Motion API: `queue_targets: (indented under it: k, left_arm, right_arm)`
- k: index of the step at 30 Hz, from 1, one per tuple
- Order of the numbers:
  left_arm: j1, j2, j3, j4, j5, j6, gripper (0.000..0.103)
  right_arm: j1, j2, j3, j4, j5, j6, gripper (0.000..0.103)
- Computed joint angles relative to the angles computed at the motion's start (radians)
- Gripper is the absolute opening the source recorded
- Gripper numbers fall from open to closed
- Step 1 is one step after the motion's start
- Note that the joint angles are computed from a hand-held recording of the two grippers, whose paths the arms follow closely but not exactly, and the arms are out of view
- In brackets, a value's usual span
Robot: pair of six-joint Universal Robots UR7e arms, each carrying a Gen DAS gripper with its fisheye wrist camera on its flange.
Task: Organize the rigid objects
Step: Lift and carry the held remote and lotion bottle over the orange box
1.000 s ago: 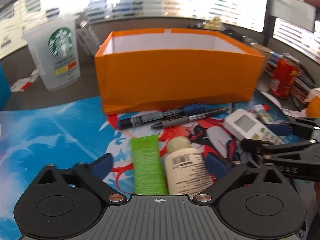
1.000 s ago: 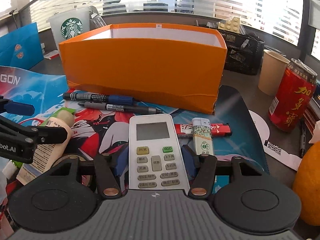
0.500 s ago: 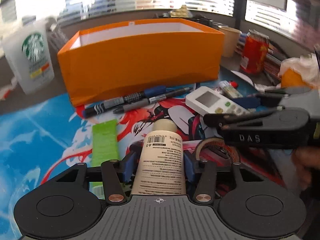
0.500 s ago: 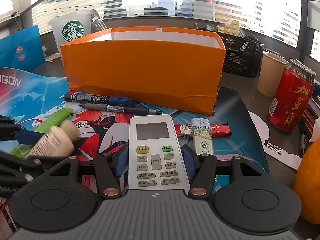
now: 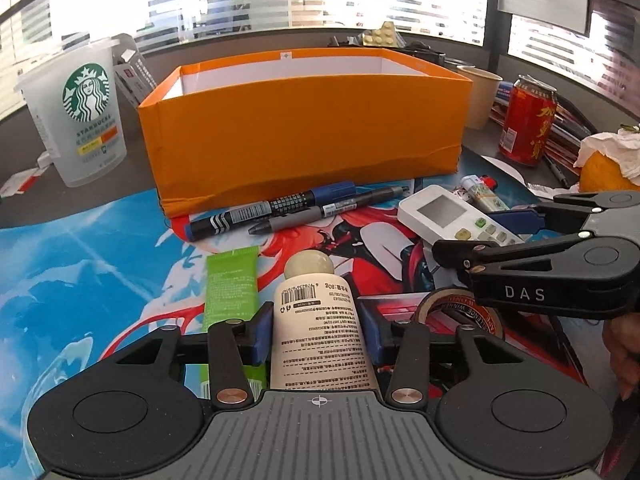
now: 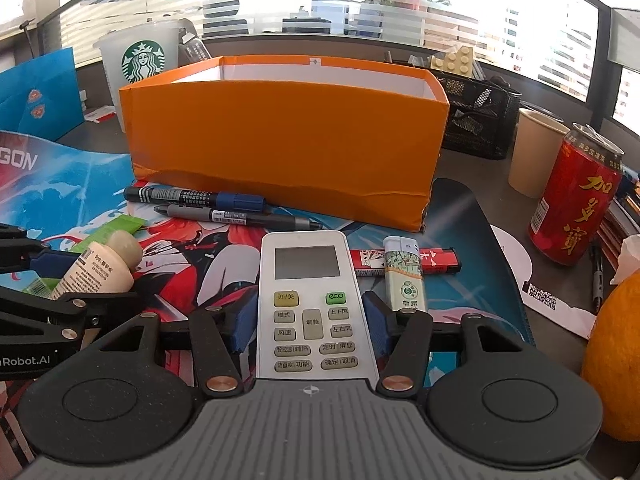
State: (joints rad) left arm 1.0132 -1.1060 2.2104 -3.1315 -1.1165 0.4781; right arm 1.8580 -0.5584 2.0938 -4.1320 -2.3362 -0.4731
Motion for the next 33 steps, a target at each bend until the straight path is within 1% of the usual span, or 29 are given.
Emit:
queue_targets:
  k: [3, 8, 15, 21, 27, 33]
  left_arm:
    - [0.0, -0.001, -0.014, 0.029, 0.007, -0.019, 0.042]
    - [0.007, -0.008, -0.037, 0.08, -0.004, -0.059, 0.042]
    - [0.002, -0.025, -0.045, 0.076, -0.026, -0.067, 0.042]
    - [0.004, -0.045, -0.055, 0.085, -0.053, -0.084, 0.042]
    - [0.0, -0.056, -0.065, 0.056, -0.07, -0.078, 0.042]
    - [0.005, -0.063, -0.081, 0.044, -0.098, -0.082, 0.041]
  right_arm:
    - [0.005, 0.003, -0.007, 0.004, -0.011, -0.003, 0.052]
    - [0.018, 0.006, -0.016, -0.014, -0.024, -0.016, 0.051]
    - [0.031, -0.005, -0.011, -0.01, -0.032, -0.007, 0.051]
    - [0.042, -0.002, -0.007, -0.047, -0.029, 0.0, 0.051]
    - [0.056, 0.001, -0.014, -0.102, -0.034, -0.022, 0.051]
    - [0.073, -0.001, -0.028, -0.13, -0.026, -0.047, 0.051]
